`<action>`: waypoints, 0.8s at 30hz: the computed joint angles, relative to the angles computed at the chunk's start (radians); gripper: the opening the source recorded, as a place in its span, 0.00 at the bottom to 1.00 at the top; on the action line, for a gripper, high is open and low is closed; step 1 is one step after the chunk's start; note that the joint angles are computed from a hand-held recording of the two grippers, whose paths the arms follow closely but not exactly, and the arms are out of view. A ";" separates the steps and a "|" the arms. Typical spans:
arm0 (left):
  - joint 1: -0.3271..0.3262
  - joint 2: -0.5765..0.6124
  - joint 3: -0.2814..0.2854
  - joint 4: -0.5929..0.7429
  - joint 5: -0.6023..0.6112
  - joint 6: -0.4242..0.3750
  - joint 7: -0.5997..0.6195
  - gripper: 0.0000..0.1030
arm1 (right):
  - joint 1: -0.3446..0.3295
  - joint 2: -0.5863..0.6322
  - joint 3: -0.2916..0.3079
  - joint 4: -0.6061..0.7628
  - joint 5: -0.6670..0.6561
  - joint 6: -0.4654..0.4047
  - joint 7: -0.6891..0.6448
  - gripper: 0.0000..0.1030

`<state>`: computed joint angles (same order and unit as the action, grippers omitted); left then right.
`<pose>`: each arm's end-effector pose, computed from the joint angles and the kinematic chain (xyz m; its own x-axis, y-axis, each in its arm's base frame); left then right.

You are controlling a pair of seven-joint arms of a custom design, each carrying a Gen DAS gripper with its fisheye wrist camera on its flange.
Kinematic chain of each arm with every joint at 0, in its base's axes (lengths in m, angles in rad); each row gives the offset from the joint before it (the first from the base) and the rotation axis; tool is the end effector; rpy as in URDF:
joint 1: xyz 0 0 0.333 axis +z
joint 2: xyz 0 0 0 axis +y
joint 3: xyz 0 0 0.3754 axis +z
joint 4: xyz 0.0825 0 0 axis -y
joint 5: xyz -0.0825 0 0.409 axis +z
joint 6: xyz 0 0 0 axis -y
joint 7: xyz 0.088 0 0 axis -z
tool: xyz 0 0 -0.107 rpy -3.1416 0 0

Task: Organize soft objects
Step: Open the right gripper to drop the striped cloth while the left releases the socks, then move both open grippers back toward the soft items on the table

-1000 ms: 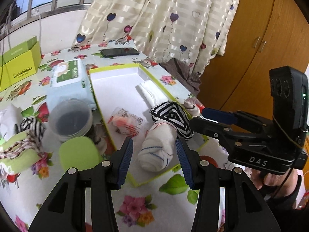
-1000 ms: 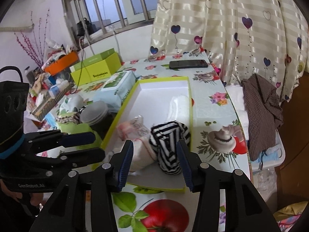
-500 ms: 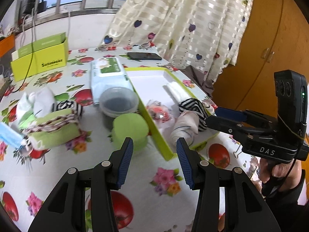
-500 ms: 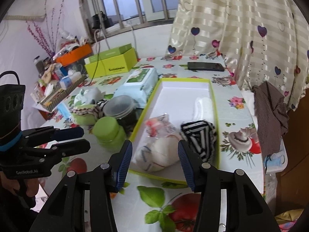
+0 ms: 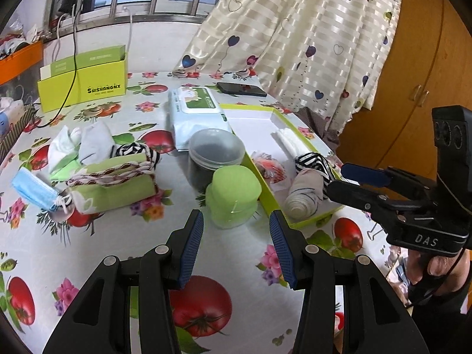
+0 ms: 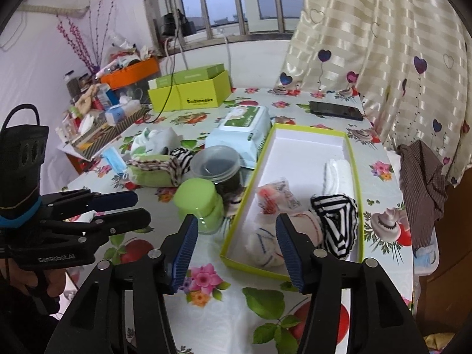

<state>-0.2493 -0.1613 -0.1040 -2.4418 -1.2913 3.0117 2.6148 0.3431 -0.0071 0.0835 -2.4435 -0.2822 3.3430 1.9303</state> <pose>0.4813 -0.1037 0.4524 -0.2618 -0.9338 0.2440 -0.7183 0.0197 -0.6955 0.4819 0.2520 0.4515 0.4045 -0.9092 -0.0986 -0.6020 -0.1835 -0.7771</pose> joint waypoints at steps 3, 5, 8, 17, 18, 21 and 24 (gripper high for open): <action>0.002 -0.003 0.002 -0.004 0.003 0.002 -0.005 0.47 | 0.005 0.001 0.027 0.002 0.111 -0.011 -0.099 0.56; 0.003 -0.005 0.005 -0.005 0.001 0.003 -0.004 0.47 | 0.012 0.004 0.028 0.007 0.118 -0.017 -0.110 0.56; 0.005 -0.006 0.008 -0.008 -0.002 0.004 -0.003 0.47 | 0.021 0.007 0.033 0.014 0.154 -0.026 -0.146 0.57; 0.016 -0.004 0.013 -0.011 0.005 0.002 -0.015 0.47 | -0.053 0.023 0.092 0.040 0.019 -0.046 -0.041 0.58; 0.016 -0.004 0.013 -0.011 0.004 0.002 -0.014 0.47 | -0.056 0.024 0.097 0.042 0.023 -0.049 -0.045 0.58; 0.017 -0.006 0.015 -0.012 -0.002 0.002 -0.009 0.47 | -0.057 0.025 0.102 0.043 0.037 -0.048 -0.059 0.58; 0.020 -0.006 0.016 -0.011 -0.004 0.005 -0.009 0.47 | 0.003 0.033 0.058 0.051 0.096 -0.050 -0.114 0.58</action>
<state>-0.2290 -0.1671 -0.0879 -2.4532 -1.2951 3.0163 2.6060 0.3458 0.0263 0.1419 -2.3922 -0.1857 3.2926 1.8163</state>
